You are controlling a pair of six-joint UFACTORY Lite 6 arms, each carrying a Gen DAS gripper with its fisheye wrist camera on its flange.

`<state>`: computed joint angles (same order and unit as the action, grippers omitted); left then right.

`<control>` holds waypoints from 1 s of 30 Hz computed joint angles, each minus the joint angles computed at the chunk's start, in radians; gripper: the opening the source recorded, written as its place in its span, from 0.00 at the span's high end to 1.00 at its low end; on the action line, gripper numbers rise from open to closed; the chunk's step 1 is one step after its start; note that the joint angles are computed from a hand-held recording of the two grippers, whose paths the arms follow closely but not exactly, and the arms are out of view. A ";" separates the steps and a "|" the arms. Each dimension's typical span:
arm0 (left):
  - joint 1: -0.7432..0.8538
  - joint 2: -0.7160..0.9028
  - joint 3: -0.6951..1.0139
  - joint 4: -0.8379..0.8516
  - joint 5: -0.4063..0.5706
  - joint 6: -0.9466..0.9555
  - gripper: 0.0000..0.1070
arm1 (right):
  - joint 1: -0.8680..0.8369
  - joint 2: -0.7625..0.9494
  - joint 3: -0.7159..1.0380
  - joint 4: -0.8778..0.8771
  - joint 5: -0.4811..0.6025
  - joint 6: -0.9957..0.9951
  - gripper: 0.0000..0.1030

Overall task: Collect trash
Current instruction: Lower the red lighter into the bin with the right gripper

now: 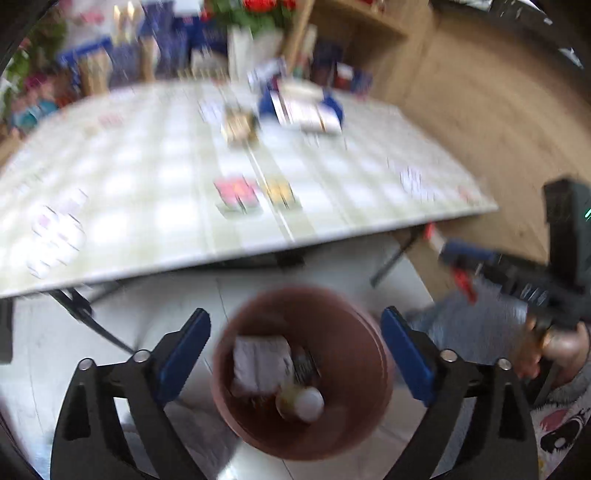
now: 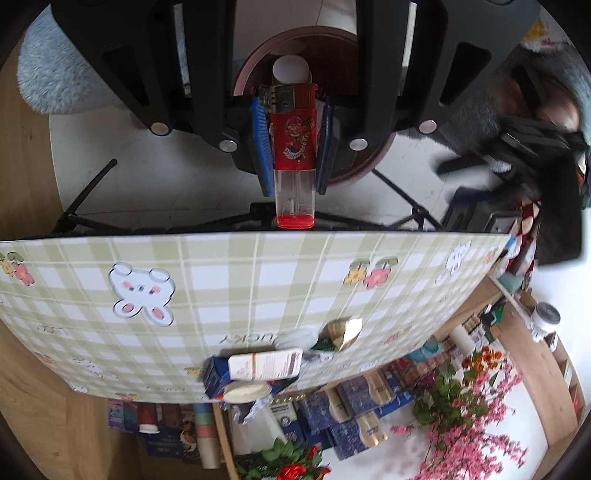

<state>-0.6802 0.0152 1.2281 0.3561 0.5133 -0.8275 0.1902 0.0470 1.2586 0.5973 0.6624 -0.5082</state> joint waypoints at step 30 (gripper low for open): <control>-0.063 -0.265 -0.276 0.712 0.125 -0.702 0.09 | 0.283 0.444 0.095 -0.352 -0.037 0.215 0.75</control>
<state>-0.7430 -0.2496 0.9521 1.0679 0.6380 -1.5295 0.4737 0.4905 1.3540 0.2450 0.6252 -0.2935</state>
